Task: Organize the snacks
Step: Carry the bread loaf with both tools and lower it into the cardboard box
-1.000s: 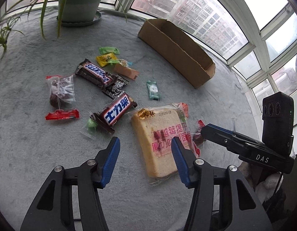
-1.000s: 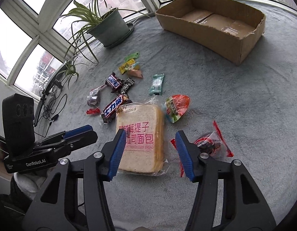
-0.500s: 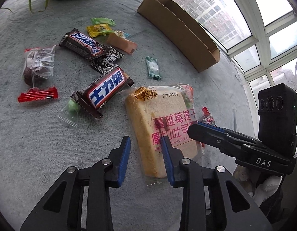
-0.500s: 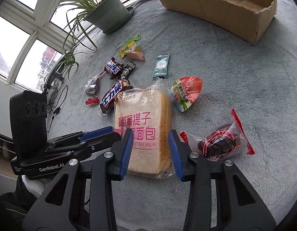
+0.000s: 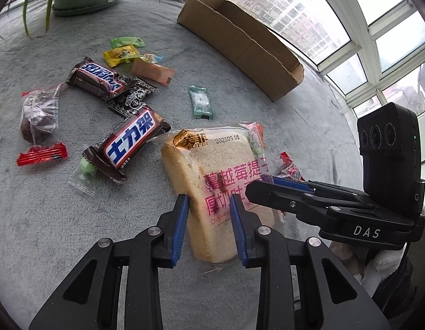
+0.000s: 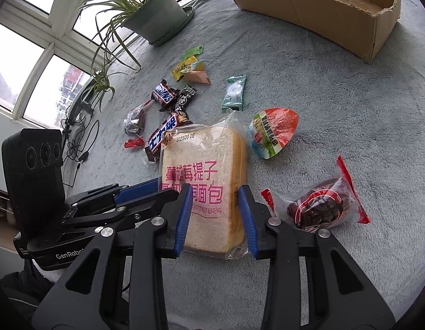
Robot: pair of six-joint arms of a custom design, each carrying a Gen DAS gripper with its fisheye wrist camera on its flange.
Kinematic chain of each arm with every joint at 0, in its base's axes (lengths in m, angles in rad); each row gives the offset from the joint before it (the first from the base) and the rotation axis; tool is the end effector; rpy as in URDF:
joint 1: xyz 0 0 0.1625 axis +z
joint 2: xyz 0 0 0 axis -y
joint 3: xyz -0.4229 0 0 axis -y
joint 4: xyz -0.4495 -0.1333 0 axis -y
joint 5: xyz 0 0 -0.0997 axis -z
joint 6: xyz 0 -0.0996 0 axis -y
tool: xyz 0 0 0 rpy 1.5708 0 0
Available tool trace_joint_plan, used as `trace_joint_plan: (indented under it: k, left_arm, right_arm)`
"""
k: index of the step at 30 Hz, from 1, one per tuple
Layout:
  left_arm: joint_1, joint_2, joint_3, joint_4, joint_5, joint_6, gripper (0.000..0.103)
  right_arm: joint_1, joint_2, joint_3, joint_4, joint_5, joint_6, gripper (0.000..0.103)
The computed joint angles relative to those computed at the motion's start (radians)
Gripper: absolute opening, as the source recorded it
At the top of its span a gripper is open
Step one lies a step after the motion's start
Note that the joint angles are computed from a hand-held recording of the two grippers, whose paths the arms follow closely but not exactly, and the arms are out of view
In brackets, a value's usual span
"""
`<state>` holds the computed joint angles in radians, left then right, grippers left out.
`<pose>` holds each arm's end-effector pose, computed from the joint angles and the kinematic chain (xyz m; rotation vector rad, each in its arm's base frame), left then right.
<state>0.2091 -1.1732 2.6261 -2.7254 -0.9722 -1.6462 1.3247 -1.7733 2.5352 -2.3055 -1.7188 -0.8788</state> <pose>-0.2421 -0.2450 -0.0019 -0.2587 2.6885 -0.8036 0.0329 -0.3559 0.1653 0.9446 -2.8758 -0.1545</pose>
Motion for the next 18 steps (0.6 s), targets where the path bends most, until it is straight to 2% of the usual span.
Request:
trace_joint_plan:
  k: [5,11,18]
  left_arm:
    - [-0.017,-0.023,-0.022,0.085,0.025,-0.012,0.029]
    - [-0.009,-0.053,-0.043,0.119,0.074,0.016,0.029]
    - [0.052,-0.044,-0.11,0.102,0.136,0.154,0.029]
  right_arm:
    - [0.012,-0.036,-0.002,0.028,0.029,-0.003,0.036]
    - [0.045,-0.073,-0.029,0.056,0.079,0.01,0.035]
    - [0.086,-0.065,-0.088,0.054,0.122,0.025,0.035]
